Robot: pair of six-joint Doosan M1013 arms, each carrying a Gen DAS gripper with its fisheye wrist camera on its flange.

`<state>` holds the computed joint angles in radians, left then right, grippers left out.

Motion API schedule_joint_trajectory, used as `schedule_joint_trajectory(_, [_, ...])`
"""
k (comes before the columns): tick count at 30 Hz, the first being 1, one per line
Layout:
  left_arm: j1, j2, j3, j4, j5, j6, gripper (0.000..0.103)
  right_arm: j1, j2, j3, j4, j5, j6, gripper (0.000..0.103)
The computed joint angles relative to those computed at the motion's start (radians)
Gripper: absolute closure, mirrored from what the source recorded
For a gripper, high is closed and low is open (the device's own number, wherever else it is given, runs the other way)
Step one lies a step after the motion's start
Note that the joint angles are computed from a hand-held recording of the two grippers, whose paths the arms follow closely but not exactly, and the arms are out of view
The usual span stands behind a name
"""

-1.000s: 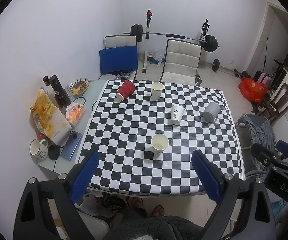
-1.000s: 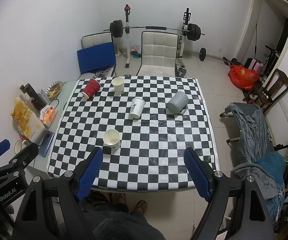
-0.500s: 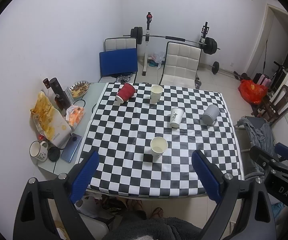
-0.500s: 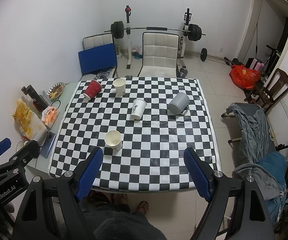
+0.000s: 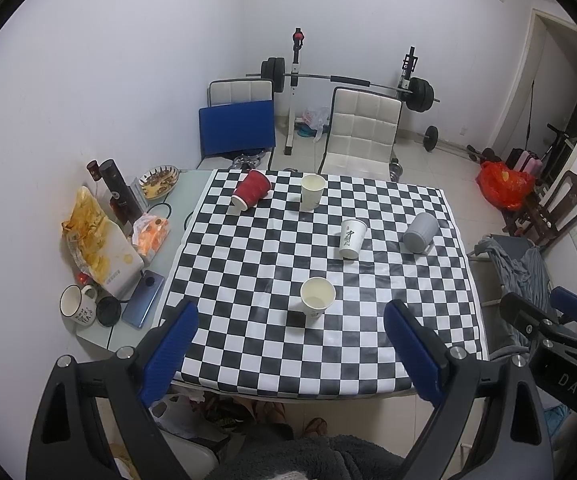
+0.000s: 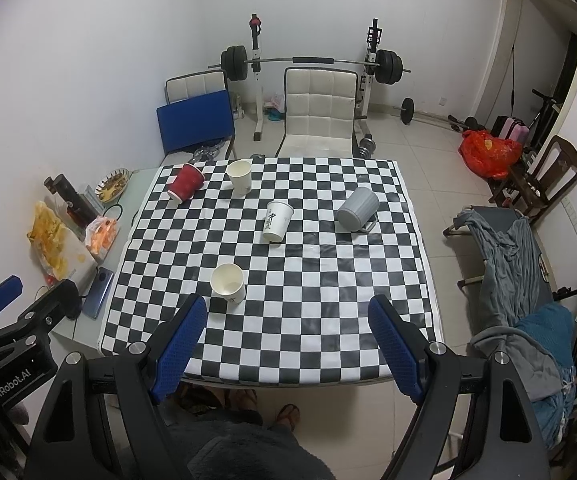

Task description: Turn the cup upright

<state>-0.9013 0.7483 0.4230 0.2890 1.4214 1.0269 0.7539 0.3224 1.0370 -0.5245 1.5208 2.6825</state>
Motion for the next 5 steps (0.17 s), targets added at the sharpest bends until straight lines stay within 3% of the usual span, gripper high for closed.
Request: schedule_joint_trajectory(5, [0.003, 0.019, -0.043, -0.003, 0.017, 0.006, 0.008, 0.001, 0.0, 0.001, -0.001, 0.001, 0.004, 0.018])
